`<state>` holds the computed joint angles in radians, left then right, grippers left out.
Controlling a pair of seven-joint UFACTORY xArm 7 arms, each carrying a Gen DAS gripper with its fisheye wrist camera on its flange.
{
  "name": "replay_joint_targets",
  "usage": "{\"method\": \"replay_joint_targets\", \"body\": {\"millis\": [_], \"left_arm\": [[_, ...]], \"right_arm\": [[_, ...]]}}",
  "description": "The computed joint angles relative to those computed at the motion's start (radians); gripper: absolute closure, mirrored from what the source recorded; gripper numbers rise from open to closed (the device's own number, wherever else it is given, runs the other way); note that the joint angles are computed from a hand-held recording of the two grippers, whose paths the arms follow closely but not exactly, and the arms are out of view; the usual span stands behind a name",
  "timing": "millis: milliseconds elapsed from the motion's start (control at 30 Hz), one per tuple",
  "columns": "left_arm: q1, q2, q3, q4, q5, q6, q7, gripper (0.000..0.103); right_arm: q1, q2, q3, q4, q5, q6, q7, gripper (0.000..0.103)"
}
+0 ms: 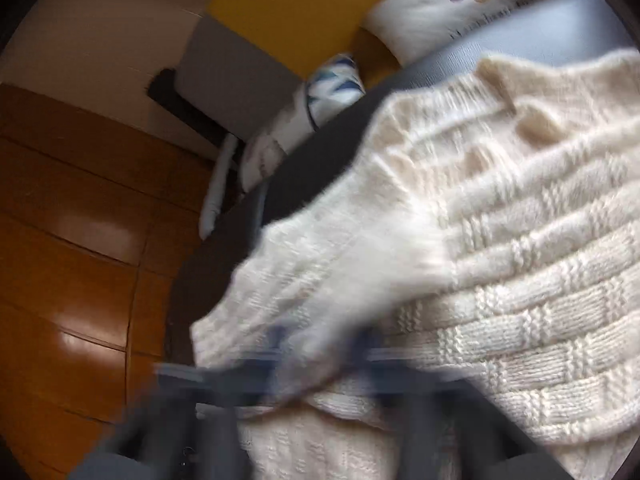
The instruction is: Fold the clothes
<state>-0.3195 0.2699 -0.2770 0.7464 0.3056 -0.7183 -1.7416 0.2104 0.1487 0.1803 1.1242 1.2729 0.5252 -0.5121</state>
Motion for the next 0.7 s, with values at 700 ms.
{"method": "replay_joint_targets", "body": {"millis": [700], "left_arm": [[0.023, 0.046, -0.022, 0.147, -0.161, 0.254, 0.138, 0.088]], "right_arm": [[-0.042, -0.179, -0.089, 0.193, -0.236, 0.052, -0.011, 0.096]]}}
